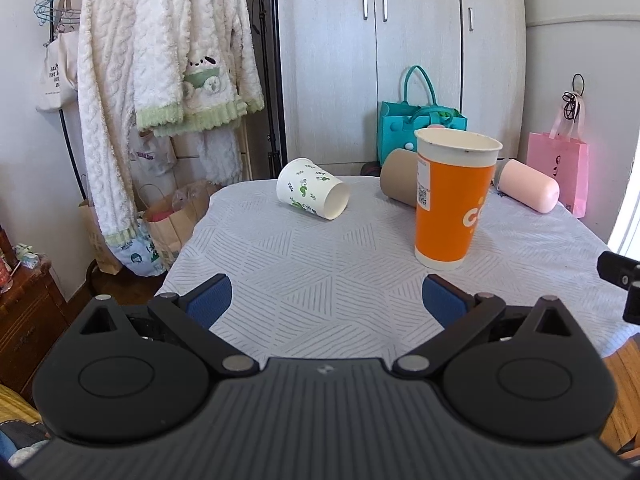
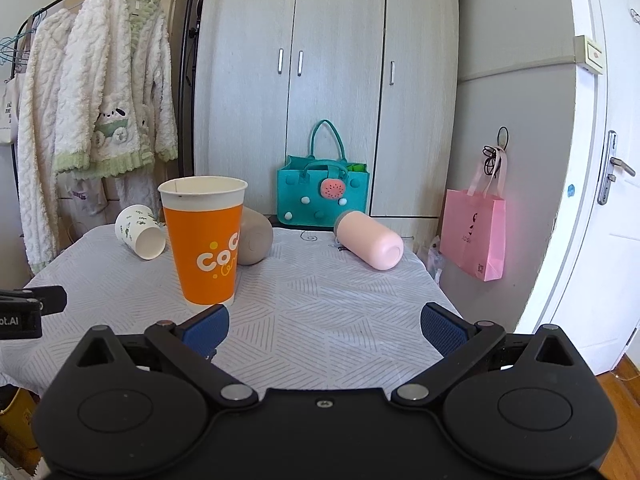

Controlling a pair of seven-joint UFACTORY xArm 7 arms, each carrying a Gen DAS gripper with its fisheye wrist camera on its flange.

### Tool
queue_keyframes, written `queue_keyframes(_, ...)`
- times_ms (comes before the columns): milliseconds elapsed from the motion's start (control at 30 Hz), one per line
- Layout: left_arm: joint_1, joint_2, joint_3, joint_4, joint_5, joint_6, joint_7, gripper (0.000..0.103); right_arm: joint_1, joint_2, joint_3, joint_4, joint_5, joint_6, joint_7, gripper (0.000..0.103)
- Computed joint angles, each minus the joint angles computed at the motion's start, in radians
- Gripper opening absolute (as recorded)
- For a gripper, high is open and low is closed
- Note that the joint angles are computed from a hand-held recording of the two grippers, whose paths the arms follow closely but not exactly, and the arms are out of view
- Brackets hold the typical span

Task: Flip cup upright

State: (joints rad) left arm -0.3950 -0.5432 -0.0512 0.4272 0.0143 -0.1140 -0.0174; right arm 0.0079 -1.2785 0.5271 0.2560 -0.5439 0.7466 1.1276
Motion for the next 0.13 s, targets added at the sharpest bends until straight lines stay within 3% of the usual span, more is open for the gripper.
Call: queue_keyframes(133, 0.000, -0.001, 0.001, 0.000, 0.001, 0.002, 0.000, 0.103, 0.003, 0.003, 0.004, 0.004, 0.001, 0.007, 0.004, 0.103)
